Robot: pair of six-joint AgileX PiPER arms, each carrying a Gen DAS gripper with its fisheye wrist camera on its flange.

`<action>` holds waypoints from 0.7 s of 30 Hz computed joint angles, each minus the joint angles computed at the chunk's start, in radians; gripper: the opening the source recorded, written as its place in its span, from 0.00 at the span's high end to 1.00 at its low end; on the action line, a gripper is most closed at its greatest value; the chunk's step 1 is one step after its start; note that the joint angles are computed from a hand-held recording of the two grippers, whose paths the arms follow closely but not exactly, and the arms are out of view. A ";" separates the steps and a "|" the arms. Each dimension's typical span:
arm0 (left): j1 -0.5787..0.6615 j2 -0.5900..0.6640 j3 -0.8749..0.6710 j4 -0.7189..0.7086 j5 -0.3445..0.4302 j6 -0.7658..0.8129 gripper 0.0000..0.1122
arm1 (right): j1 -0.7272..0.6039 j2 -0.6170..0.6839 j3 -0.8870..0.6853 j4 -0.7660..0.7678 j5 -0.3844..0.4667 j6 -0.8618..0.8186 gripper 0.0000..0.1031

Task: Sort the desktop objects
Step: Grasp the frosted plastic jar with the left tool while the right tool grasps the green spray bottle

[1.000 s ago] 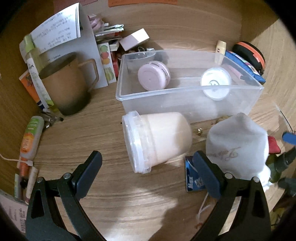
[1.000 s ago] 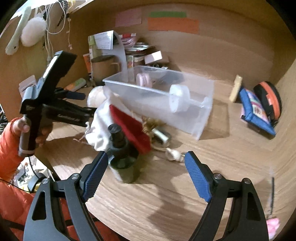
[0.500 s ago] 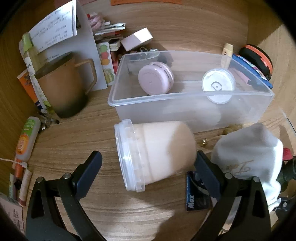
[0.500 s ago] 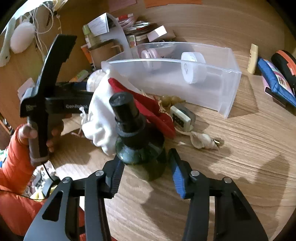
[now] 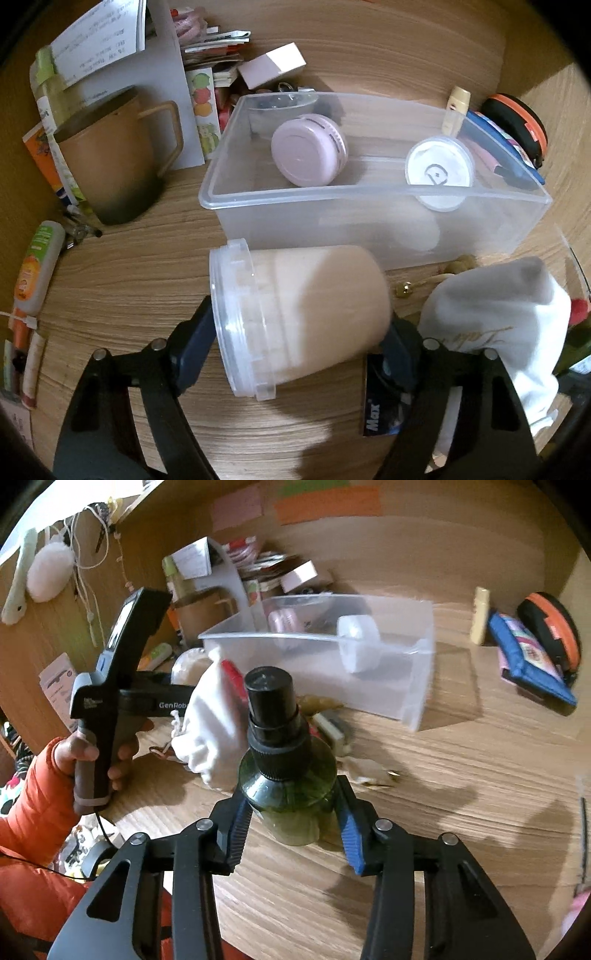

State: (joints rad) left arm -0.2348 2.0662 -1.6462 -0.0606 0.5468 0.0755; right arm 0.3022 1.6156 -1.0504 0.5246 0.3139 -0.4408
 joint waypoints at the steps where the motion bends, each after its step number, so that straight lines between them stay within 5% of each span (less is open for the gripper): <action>1: 0.002 0.000 0.000 -0.010 0.000 0.007 0.28 | -0.006 -0.007 0.003 -0.010 0.002 0.012 0.61; 3: 0.006 -0.015 0.023 -0.027 -0.026 0.020 0.36 | -0.025 -0.030 0.020 -0.003 0.003 0.014 0.62; 13: 0.017 -0.094 0.145 -0.024 -0.143 0.021 0.42 | -0.091 -0.081 0.040 -0.023 0.008 0.051 0.61; 21: 0.060 -0.177 0.218 -0.252 -0.137 0.240 0.42 | -0.108 -0.069 -0.013 -0.060 0.035 0.078 0.61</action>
State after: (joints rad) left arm -0.1747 1.8896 -1.4281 -0.3127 0.4095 0.3154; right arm 0.1941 1.5464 -1.0636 0.4643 0.3490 -0.3629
